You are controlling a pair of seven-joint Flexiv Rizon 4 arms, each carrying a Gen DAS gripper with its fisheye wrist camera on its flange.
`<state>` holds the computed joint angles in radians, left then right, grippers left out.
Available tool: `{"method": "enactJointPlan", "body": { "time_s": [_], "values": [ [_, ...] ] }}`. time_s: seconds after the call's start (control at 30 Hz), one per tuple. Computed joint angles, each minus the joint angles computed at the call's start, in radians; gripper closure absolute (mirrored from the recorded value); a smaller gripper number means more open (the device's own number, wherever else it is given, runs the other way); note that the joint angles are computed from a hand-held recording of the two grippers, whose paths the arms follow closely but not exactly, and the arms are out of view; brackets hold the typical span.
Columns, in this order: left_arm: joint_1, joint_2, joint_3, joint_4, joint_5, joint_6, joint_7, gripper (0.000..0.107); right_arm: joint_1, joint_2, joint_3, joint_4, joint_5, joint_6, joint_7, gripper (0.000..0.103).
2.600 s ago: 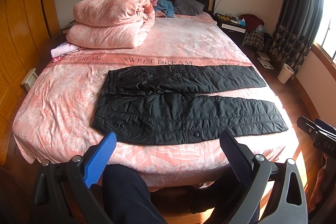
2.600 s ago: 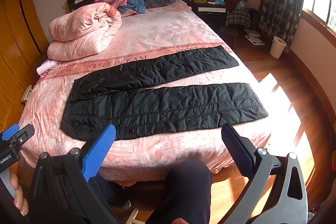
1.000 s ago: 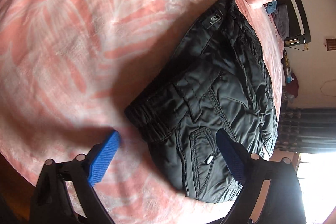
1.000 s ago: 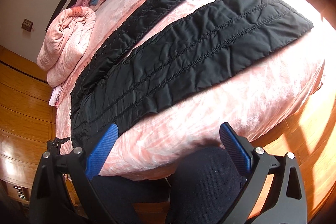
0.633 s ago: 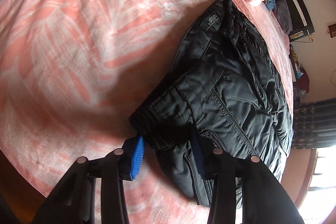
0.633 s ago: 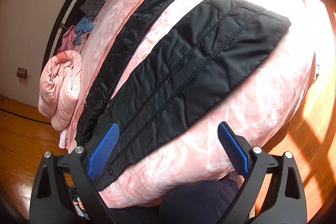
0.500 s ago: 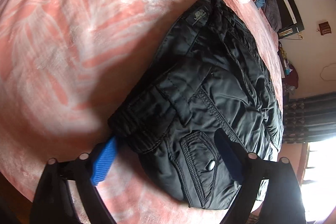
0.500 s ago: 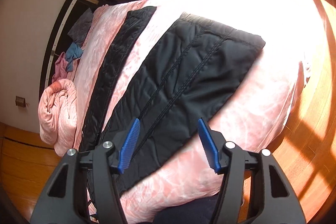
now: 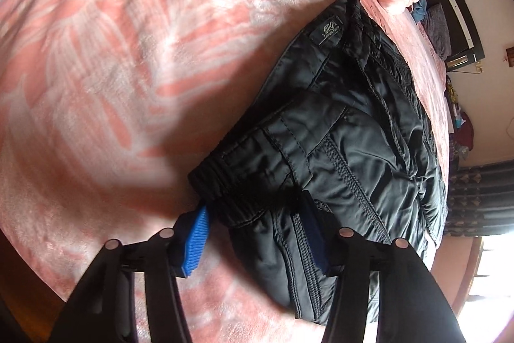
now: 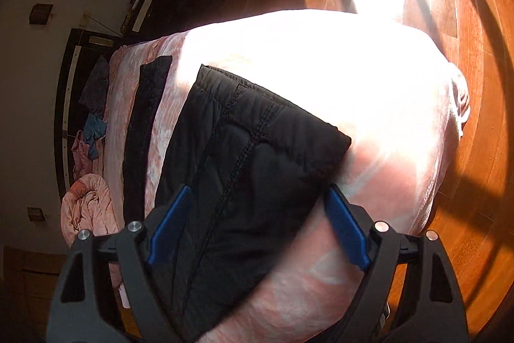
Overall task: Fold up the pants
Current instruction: 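Grasp the pants waistband with the left tool while the right tool grasps the leg hems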
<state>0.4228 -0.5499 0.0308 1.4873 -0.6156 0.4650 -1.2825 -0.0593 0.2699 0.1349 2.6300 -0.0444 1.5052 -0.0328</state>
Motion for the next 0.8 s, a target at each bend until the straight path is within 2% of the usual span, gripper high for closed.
{"method": "enactJointPlan", "body": {
  "time_s": [0.07,0.17,0.23,0.3,0.33,0.37,0.4,0.43,0.47,0.5,0.6,0.73,0.8],
  "values": [
    [0.03,-0.002,-0.019,0.017,-0.079,-0.019,-0.007,0.029,0.012,0.0,-0.007,-0.009,0.003,-0.02,-0.016,0.015],
    [0.027,-0.011,-0.024,0.016,-0.109,-0.018,-0.03,0.02,0.019,0.0,-0.005,-0.021,-0.002,-0.047,-0.028,0.015],
    [0.009,-0.018,-0.021,0.003,-0.088,-0.003,-0.04,0.02,0.018,-0.005,-0.003,-0.023,-0.003,-0.042,-0.027,0.015],
    [-0.022,-0.024,0.001,-0.023,-0.014,0.023,-0.065,0.051,0.01,0.0,0.005,-0.017,-0.01,-0.038,-0.018,0.016],
    [-0.029,-0.023,0.009,-0.029,0.015,0.026,-0.077,0.06,0.008,-0.001,0.006,-0.017,-0.013,-0.033,-0.017,0.022],
    [-0.019,-0.018,0.0,-0.018,-0.006,0.033,-0.074,0.072,0.023,0.001,-0.003,-0.017,0.0,-0.032,-0.029,0.033],
    [-0.007,-0.012,-0.011,-0.005,-0.031,0.04,-0.062,0.077,0.037,0.002,-0.011,-0.021,0.012,-0.036,-0.044,0.037],
    [-0.001,-0.006,-0.015,0.003,-0.045,0.046,-0.051,0.082,0.046,0.002,-0.016,-0.023,0.021,-0.037,-0.056,0.05],
    [0.0,0.003,-0.014,0.012,-0.048,0.057,-0.045,0.084,0.057,0.002,-0.021,-0.024,0.032,-0.036,-0.07,0.072],
    [0.001,0.011,-0.012,0.021,-0.055,0.071,-0.044,0.085,0.066,0.005,-0.024,-0.025,0.045,-0.033,-0.08,0.084],
    [0.013,0.027,-0.011,0.047,-0.1,0.118,-0.05,0.086,0.087,0.019,-0.016,-0.018,0.076,0.001,-0.096,0.09],
    [0.027,0.023,0.003,0.048,-0.114,0.179,-0.069,0.086,0.156,0.041,-0.018,-0.052,0.095,-0.103,-0.16,0.092],
    [0.042,0.004,0.014,0.032,-0.104,0.182,-0.107,0.086,0.169,0.029,0.0,-0.052,0.101,-0.093,-0.169,0.093]
  ]
}}
